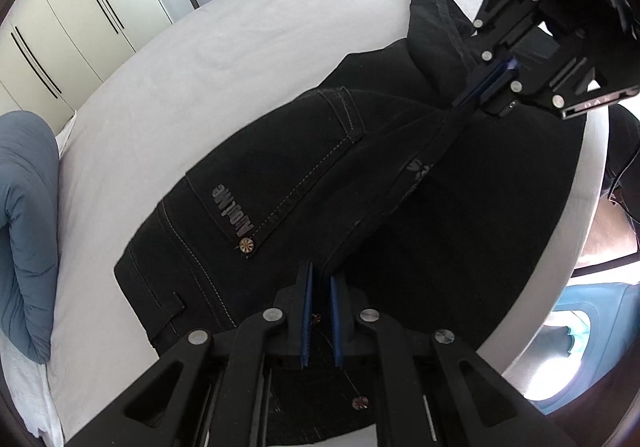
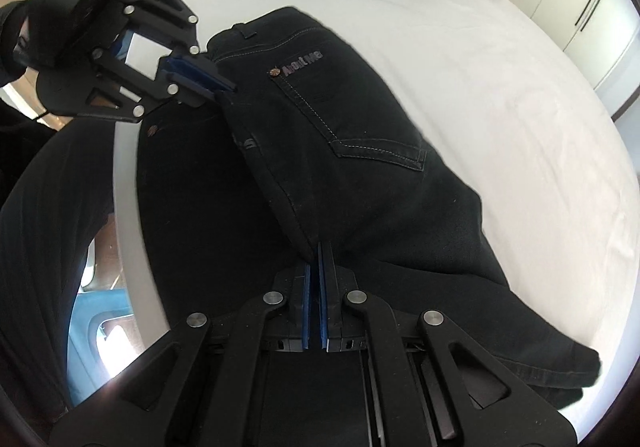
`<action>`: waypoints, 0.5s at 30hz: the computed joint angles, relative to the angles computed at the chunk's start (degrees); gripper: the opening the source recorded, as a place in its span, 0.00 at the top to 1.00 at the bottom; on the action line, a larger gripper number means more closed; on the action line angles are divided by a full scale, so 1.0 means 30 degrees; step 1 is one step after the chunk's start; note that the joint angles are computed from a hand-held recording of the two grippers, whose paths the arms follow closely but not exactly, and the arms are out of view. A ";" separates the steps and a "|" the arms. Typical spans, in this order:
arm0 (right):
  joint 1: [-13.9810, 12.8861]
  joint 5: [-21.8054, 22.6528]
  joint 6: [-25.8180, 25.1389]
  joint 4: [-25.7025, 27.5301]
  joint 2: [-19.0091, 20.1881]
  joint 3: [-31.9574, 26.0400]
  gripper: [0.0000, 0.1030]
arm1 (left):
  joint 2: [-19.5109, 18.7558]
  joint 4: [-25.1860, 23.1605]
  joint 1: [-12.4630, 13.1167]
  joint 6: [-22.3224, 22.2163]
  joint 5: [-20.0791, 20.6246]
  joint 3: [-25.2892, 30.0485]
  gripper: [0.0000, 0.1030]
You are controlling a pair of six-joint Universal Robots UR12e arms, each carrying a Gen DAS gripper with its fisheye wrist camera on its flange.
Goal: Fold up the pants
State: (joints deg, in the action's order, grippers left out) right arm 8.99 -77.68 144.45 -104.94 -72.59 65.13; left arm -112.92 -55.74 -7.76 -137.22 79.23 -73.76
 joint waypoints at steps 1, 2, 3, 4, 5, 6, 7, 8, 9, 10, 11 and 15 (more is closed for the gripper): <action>0.0261 -0.0513 -0.0062 -0.0330 -0.0356 0.0563 0.98 | 0.0088 -0.0058 0.0034 -0.0063 -0.0087 -0.0170 0.93; 0.0492 -0.0934 -0.0150 -0.0534 -0.0600 0.0935 0.98 | 0.0150 -0.0092 0.0053 -0.0044 -0.0086 -0.0303 0.93; 0.0731 -0.1323 -0.0204 -0.0731 -0.0838 0.1320 0.98 | 0.0239 -0.0074 0.0073 0.0098 -0.0034 -0.0490 0.93; 0.0858 -0.1612 -0.0335 -0.0620 -0.0687 0.1055 0.98 | 0.0307 -0.0057 0.0061 0.0192 0.0026 -0.0633 0.93; 0.1049 -0.2016 -0.0499 -0.0814 -0.0894 0.1398 0.98 | 0.0358 -0.0022 0.0068 0.0338 0.0065 -0.0740 0.93; 0.1225 -0.2301 -0.0562 -0.0963 -0.1022 0.1632 0.98 | 0.0376 0.0034 0.0034 0.0598 0.0173 -0.0796 0.93; 0.1388 -0.2502 -0.0529 -0.1053 -0.1103 0.1800 0.98 | 0.0434 0.0094 0.0012 0.0820 0.0244 -0.0915 0.93; 0.1513 -0.2563 -0.0394 -0.1020 -0.1282 0.2058 0.98 | 0.0478 0.0135 -0.0017 0.1095 0.0321 -0.1020 0.92; 0.1501 -0.2528 -0.0356 -0.0852 -0.1289 0.2010 0.98 | 0.0512 0.0179 -0.0035 0.1364 0.0380 -0.1095 0.92; 0.1644 -0.2608 -0.0155 -0.0865 -0.1335 0.2140 0.98 | 0.0509 0.0169 -0.0062 0.1551 0.0406 -0.1127 0.92; 0.1789 -0.2816 -0.0016 -0.0944 -0.1433 0.2335 0.98 | 0.0510 0.0156 -0.0085 0.1722 0.0403 -0.1177 0.92; 0.2143 -0.3549 0.0282 -0.1319 -0.1714 0.2783 0.98 | 0.0354 0.0066 -0.0122 0.1682 0.0221 -0.1078 0.92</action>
State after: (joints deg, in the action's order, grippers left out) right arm 15.42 -88.32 145.30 -108.90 -77.73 73.48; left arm -111.86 -55.54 -8.13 -132.17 79.89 -77.00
